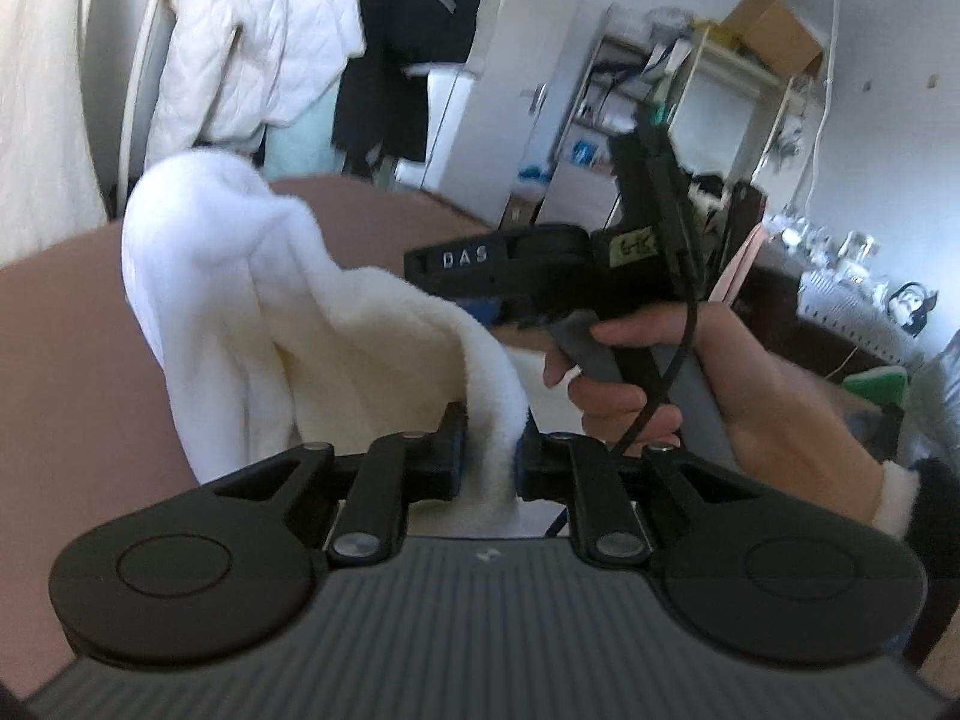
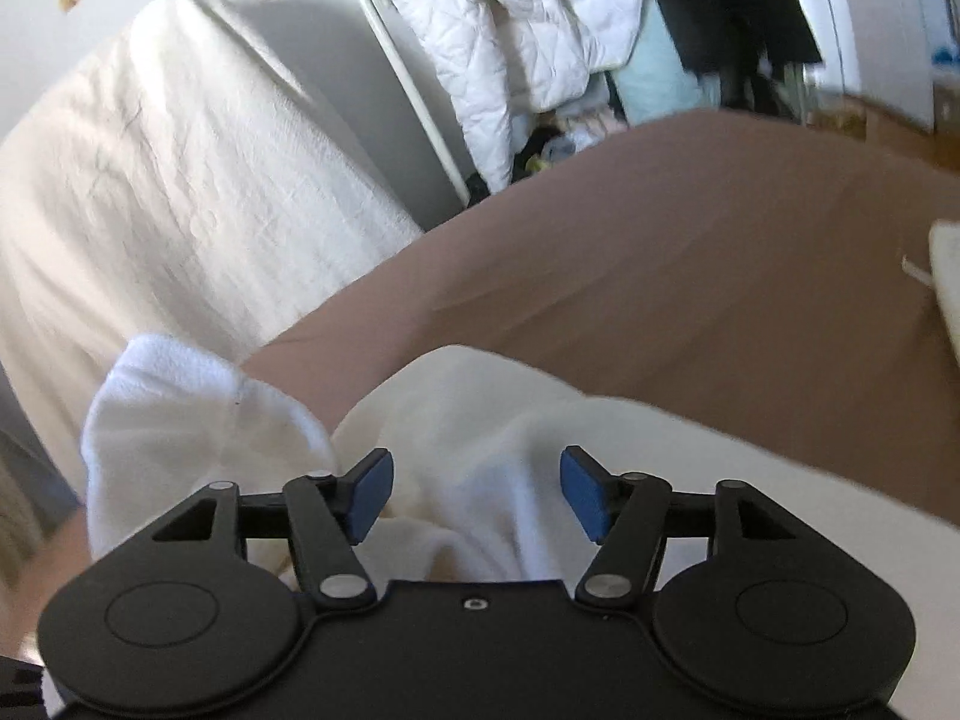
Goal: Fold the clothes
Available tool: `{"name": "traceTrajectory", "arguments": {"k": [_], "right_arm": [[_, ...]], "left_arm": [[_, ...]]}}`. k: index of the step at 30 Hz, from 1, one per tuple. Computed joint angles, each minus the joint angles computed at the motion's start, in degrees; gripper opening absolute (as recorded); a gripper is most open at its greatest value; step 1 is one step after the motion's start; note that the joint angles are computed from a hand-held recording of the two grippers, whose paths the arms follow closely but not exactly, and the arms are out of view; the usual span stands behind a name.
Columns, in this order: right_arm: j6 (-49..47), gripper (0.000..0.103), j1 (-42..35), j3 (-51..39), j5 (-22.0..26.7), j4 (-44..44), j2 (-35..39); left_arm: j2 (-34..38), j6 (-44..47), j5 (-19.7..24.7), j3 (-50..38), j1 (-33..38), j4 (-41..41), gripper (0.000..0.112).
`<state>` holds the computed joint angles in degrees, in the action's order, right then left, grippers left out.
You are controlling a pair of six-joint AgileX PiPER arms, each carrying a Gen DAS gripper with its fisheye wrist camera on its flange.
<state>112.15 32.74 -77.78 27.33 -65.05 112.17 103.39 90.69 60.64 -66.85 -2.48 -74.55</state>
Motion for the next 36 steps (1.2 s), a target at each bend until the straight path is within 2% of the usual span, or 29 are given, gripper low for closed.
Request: {"name": "traceTrajectory", "arguments": {"k": [2,4,5,7,8,9,10,13,16,18,19,21,24,25,26,27,29,30,32,34,35,36], "right_arm": [[-3.72,0.069,-0.54,-0.84,0.36,3.61,0.76],[-14.75,0.068,-0.13,-3.60,3.48,12.16,2.75],[-20.48,0.063,0.25,-5.73,5.74,15.74,4.46],[-31.93,0.047,0.89,-10.88,11.24,22.61,8.12],[-35.75,0.038,1.32,-13.26,13.94,24.46,9.90],[-37.27,0.034,1.45,-14.08,14.62,25.64,9.84],[-38.57,0.028,1.39,-14.69,15.37,27.03,9.47],[-47.10,0.025,2.24,-12.83,13.79,31.75,6.00],[-64.00,0.025,3.98,-9.26,10.67,40.95,2.53],[-68.31,0.025,5.04,-5.26,8.09,44.57,-0.36],[-67.18,0.026,5.17,-3.94,7.04,44.01,-1.40],[-64.56,0.028,5.48,-1.35,5.00,42.72,-3.45],[-55.39,0.031,6.49,2.26,2.29,34.35,-7.50],[-51.50,0.039,6.87,3.19,1.81,30.42,-8.85],[-49.17,0.051,6.82,2.83,2.61,26.98,-9.42],[-47.06,0.057,6.76,2.43,3.44,23.70,-9.94],[-42.42,0.084,6.68,1.76,5.07,16.76,-10.85],[-42.03,0.090,6.41,1.01,6.04,14.91,-11.28],[-48.13,0.092,4.59,-3.77,9.74,15.87,-8.85],[-59.59,0.092,-0.12,-10.12,10.56,24.57,-2.74],[-65.31,0.092,-2.85,-11.33,9.11,30.30,-0.61],[-69.71,0.092,-5.14,-12.82,8.49,36.03,1.73]], "left_arm": [[-0.36,-1.72,-1.65,0.49,-0.30,1.23,0.015],[0.29,-4.17,-2.32,-0.37,-0.05,1.73,0.018],[0.49,-4.64,-2.14,-0.43,0.53,1.17,0.019],[-0.01,-4.49,-3.79,0.54,1.60,-1.80,0.031],[-0.43,-3.85,-5.41,1.54,2.35,-4.68,0.045],[-0.61,-3.34,-6.70,2.31,3.20,-7.77,0.051],[-0.51,-3.54,-7.38,2.82,4.32,-10.56,0.051],[0.92,-7.33,-8.56,2.50,7.11,-14.69,0.054],[2.42,-11.13,-13.93,2.16,7.27,-15.75,0.061],[3.80,-12.88,-17.50,1.44,6.61,-15.34,0.068],[4.52,-14.91,-19.45,0.97,5.98,-14.17,0.070],[6.44,-22.29,-23.48,-1.39,4.24,-8.99,0.071],[9.52,-29.08,-24.74,-4.46,3.89,-3.06,0.075],[10.48,-30.89,-24.81,-5.52,3.71,-1.77,0.076],[11.35,-32.67,-25.01,-6.39,3.33,-0.86,0.076],[11.86,-33.49,-24.84,-6.79,3.29,-0.58,0.076],[12.17,-33.19,-23.78,-6.62,3.94,-1.21,0.077],[12.25,-32.78,-23.47,-6.46,4.17,-1.61,0.077],[12.80,-31.47,-23.98,-6.61,3.83,-2.63,0.077],[13.45,-29.55,-24.44,-6.87,3.37,-4.02,0.074],[13.71,-28.02,-24.19,-6.97,3.21,-4.93,0.058],[13.97,-26.52,-23.92,-7.08,3.05,-5.82,0.034]]}}
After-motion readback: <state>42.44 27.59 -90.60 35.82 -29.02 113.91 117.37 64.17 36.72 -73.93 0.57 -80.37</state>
